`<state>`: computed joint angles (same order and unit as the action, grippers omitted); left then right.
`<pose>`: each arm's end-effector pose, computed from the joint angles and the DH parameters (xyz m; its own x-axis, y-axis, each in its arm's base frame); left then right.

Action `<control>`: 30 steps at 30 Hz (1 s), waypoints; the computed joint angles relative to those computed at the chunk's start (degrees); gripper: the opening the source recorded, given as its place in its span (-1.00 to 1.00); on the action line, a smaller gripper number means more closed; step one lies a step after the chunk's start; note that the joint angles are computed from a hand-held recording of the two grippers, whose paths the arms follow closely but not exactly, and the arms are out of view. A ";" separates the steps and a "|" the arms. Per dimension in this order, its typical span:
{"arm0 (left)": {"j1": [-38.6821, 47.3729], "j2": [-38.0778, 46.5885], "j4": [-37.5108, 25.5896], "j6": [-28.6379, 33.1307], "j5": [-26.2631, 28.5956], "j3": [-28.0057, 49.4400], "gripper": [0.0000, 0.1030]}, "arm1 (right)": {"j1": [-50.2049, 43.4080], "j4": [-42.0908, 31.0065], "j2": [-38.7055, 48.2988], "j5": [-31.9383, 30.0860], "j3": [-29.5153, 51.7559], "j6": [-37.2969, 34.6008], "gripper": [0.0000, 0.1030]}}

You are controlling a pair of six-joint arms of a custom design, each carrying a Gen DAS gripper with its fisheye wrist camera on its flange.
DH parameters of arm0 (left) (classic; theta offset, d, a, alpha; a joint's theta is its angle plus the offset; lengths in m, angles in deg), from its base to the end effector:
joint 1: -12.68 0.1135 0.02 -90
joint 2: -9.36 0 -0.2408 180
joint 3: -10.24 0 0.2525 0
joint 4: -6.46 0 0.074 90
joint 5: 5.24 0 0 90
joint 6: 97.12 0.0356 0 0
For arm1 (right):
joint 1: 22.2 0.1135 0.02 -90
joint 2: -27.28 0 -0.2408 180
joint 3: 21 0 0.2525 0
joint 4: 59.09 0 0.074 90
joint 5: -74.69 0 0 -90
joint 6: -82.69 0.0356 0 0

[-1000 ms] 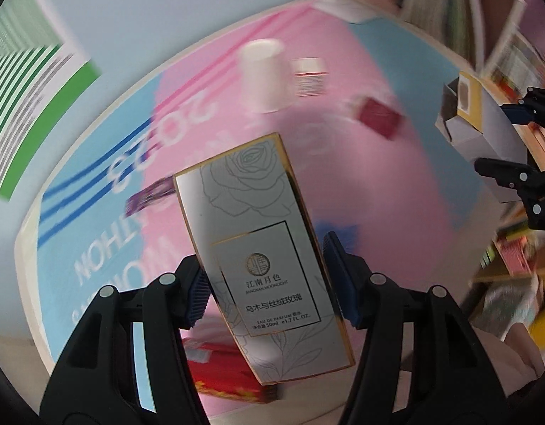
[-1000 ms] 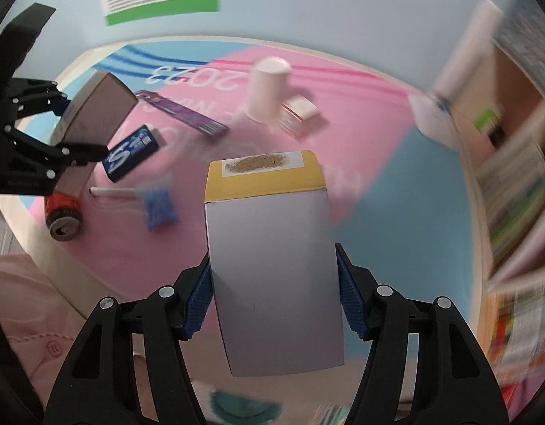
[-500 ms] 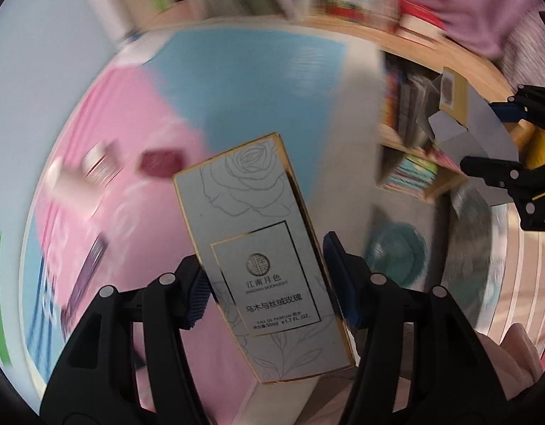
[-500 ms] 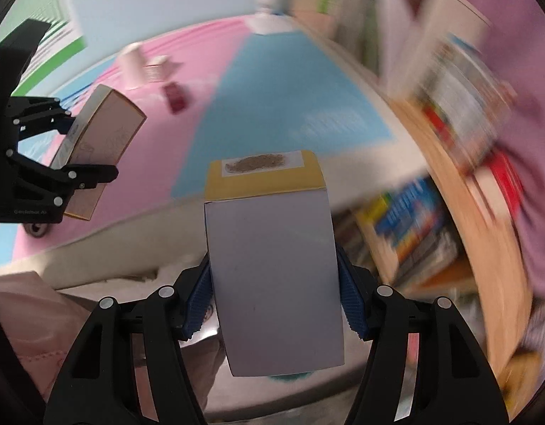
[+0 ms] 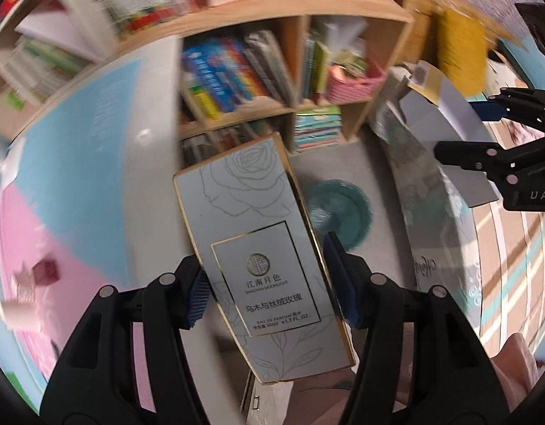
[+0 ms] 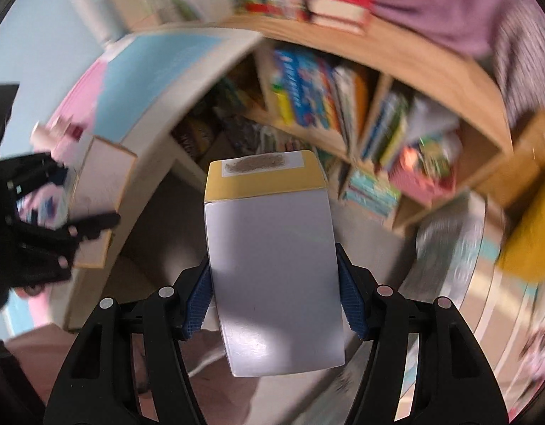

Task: Collect trash
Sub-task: 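Carry both held boxes over to the green wastebasket on the floor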

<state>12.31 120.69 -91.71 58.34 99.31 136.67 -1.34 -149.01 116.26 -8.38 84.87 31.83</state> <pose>0.3644 -0.0113 0.2959 -0.3790 0.8830 -0.2770 0.9182 0.3961 0.0062 0.2718 0.0990 0.3230 -0.8956 0.3293 -0.2992 0.3155 0.9442 0.0947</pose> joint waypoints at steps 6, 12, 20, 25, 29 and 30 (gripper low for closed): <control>-7.55 -8.37 5.43 -4.19 -1.50 -14.29 0.09 | -4.70 3.04 -11.71 -2.89 -13.74 1.46 0.23; -14.84 -12.23 10.63 -10.52 -3.80 -24.06 0.09 | -10.83 5.24 -18.14 -6.03 -22.94 -2.86 0.23; -21.84 -12.83 14.87 -17.04 -6.20 -30.98 0.09 | -19.55 8.48 -23.68 -12.04 -32.27 -7.73 0.23; -25.06 -11.13 16.47 -21.14 -7.09 -32.60 0.09 | -24.32 11.20 -24.07 -15.97 -36.49 -10.22 0.23; -27.14 -9.79 18.16 -23.34 -7.89 -33.78 0.10 | -26.99 12.93 -23.33 -17.71 -38.64 -11.77 0.24; -27.72 -9.59 18.91 -23.62 -8.53 -34.23 0.11 | -27.76 13.37 -23.25 -18.29 -39.05 -12.06 0.25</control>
